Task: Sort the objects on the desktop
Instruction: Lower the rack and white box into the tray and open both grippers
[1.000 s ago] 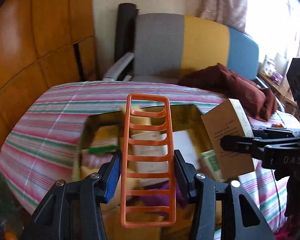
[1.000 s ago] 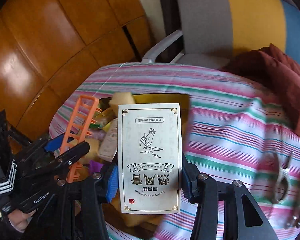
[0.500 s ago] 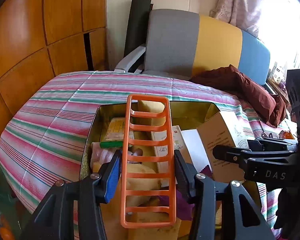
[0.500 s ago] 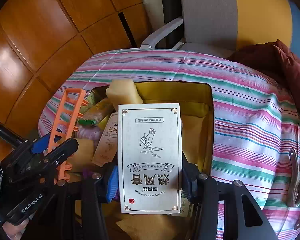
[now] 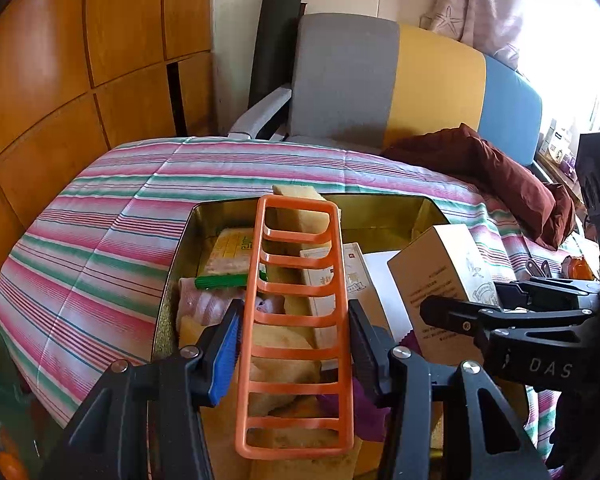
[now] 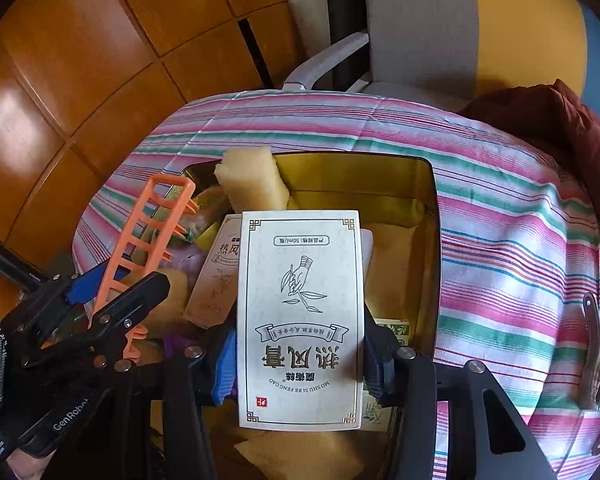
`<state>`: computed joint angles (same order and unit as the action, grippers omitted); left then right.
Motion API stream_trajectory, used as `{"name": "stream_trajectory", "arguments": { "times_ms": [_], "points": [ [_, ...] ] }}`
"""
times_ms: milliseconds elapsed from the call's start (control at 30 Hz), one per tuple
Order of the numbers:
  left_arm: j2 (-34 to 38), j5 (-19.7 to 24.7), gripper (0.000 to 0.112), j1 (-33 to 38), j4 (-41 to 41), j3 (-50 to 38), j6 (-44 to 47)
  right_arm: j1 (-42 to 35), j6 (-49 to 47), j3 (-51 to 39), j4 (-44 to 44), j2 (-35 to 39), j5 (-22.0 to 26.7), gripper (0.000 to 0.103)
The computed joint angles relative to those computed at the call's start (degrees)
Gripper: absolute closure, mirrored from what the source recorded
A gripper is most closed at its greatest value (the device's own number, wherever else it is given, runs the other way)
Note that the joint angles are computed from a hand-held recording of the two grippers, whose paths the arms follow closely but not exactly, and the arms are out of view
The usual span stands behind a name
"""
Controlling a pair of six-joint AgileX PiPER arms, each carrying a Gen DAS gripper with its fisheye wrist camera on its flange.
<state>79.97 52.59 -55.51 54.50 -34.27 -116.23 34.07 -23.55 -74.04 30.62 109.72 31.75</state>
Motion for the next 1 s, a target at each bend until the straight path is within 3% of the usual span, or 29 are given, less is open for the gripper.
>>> {"name": "stream_trajectory", "arguments": {
  "times_ms": [567,1000],
  "points": [
    [0.4,-1.0,0.061,0.4,-0.8,-0.3,0.0,-0.6,-0.6,2.6,1.8,-2.0,-1.1,0.05],
    [0.3,2.4,0.06,-2.2,-1.9,-1.7,-0.4,-1.8,-4.7,6.8,6.6,-5.9,-2.2,0.05]
  ]
}}
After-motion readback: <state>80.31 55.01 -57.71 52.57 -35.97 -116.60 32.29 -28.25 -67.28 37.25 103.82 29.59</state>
